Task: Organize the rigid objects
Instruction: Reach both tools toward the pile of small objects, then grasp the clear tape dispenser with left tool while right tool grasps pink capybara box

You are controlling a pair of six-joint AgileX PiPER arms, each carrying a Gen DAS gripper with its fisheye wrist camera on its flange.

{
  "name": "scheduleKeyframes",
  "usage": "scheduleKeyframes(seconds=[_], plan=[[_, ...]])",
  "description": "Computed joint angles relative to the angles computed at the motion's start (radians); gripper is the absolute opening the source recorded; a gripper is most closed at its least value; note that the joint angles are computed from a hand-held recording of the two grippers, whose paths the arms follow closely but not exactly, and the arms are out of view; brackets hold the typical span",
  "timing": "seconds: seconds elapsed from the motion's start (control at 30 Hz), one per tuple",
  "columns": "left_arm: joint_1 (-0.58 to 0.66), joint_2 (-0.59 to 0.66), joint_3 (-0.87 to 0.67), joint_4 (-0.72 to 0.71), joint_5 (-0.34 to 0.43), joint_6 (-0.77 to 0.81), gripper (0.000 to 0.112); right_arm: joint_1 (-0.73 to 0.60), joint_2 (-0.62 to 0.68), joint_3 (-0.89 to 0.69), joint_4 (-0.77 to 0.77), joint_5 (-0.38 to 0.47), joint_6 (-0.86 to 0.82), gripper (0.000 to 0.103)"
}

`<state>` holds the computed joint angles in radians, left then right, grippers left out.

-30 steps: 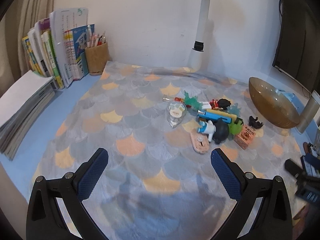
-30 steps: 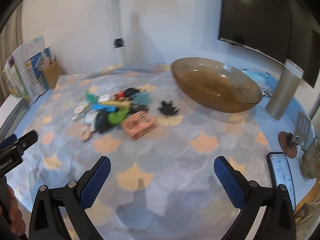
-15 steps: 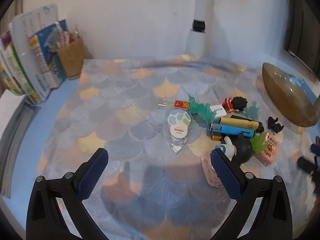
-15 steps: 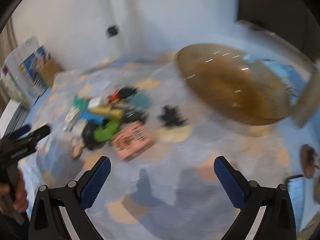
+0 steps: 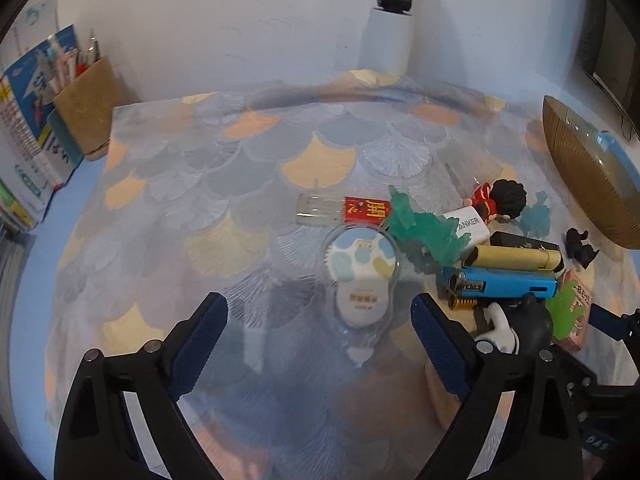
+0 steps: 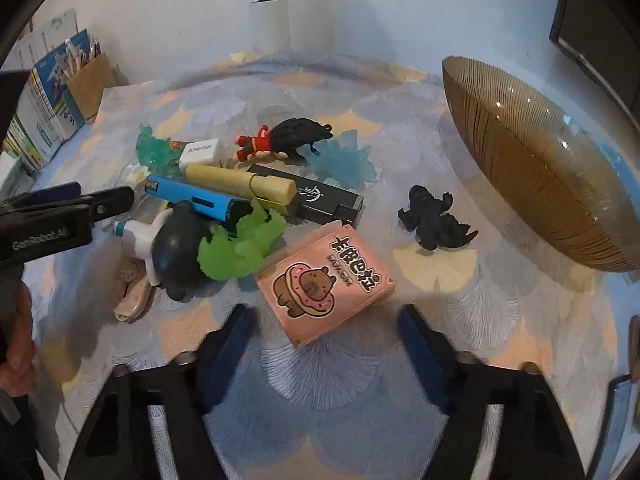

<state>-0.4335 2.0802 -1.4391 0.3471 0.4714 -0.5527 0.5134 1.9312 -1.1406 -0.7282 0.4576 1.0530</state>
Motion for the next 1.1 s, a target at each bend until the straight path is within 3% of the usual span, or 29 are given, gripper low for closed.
scheduleKeyframes(seconds=[0.07,0.3,0.37,0.57,0.7,0.83,0.93,0.97,1.1], plan=[[0.003,0.017,-0.019,-0.028,0.005,0.028,0.083,-0.024,-0.032,0.034,0.013,-0.012,-0.008,0.054],[0.012,0.023,-0.009,-0.075,-0.026,0.063,0.081,-0.137,-0.149,0.153,-0.051,-0.021,0.078,0.055],[0.018,0.025,-0.012,-0.093,-0.028,0.079,0.081,-0.151,-0.148,0.141,0.030,-0.033,-0.032,0.066],[0.019,0.029,-0.014,-0.088,-0.036,0.074,0.081,-0.168,-0.092,0.068,0.324,-0.098,-0.297,0.066],[0.021,0.038,-0.031,-0.091,-0.030,0.079,0.081,-0.122,-0.026,-0.026,0.187,-0.018,-0.108,0.066],[0.017,0.054,-0.057,-0.072,-0.019,0.066,0.080,-0.100,0.041,-0.111,0.105,0.049,-0.027,0.067],[0.007,0.062,-0.075,-0.066,-0.018,0.067,0.063,-0.082,0.062,-0.137,0.037,0.077,0.021,0.052],[0.005,0.060,-0.075,-0.074,-0.021,0.075,0.047,-0.083,0.056,-0.127,0.032,0.069,0.026,0.049],[0.000,0.029,-0.034,-0.053,-0.037,0.021,0.045,-0.130,-0.019,-0.018,0.105,-0.064,-0.065,0.043]])
